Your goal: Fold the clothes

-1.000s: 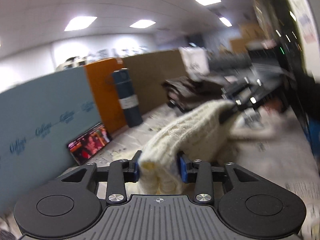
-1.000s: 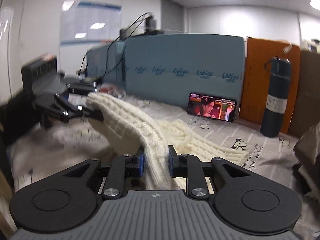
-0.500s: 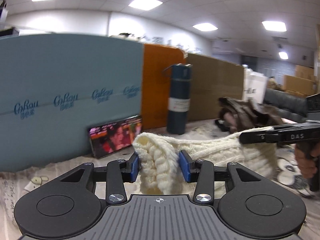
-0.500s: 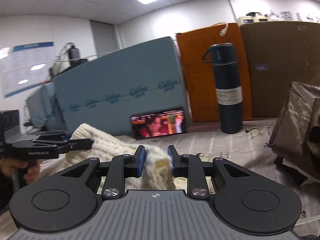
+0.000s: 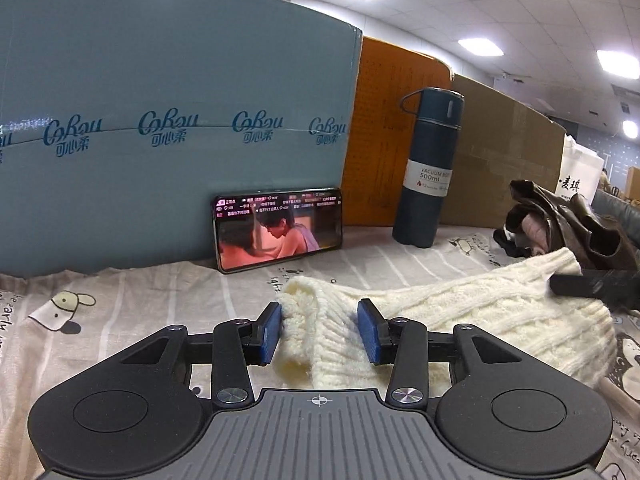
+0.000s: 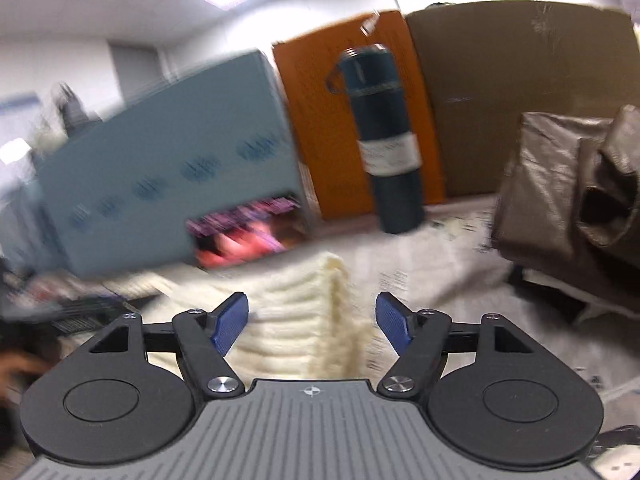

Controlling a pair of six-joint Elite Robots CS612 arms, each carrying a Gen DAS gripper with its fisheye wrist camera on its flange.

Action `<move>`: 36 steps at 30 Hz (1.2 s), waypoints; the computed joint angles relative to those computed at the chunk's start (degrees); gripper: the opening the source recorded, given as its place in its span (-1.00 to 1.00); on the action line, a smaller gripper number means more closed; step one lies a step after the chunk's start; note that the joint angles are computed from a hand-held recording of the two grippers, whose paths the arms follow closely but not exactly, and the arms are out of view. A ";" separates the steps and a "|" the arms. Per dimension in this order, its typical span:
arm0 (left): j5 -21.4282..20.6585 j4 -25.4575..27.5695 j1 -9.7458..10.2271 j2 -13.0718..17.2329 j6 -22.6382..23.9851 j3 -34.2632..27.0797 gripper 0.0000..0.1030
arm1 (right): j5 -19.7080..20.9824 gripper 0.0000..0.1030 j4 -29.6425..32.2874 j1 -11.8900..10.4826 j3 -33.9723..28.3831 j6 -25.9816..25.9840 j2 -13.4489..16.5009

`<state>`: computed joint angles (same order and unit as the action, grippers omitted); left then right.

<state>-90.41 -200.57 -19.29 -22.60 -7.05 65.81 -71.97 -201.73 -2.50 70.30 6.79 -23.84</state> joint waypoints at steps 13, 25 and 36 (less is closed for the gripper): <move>9.06 -1.88 -2.86 -2.82 9.00 4.90 0.83 | -7.38 0.59 5.11 1.25 -0.57 -3.52 0.20; -4.50 1.44 0.71 -7.80 -26.45 11.63 0.87 | 7.75 0.70 1.65 -2.30 5.31 14.56 -3.39; -16.62 0.77 1.87 -7.05 -49.39 13.23 0.87 | 23.07 0.76 9.20 -4.36 10.78 27.86 -6.14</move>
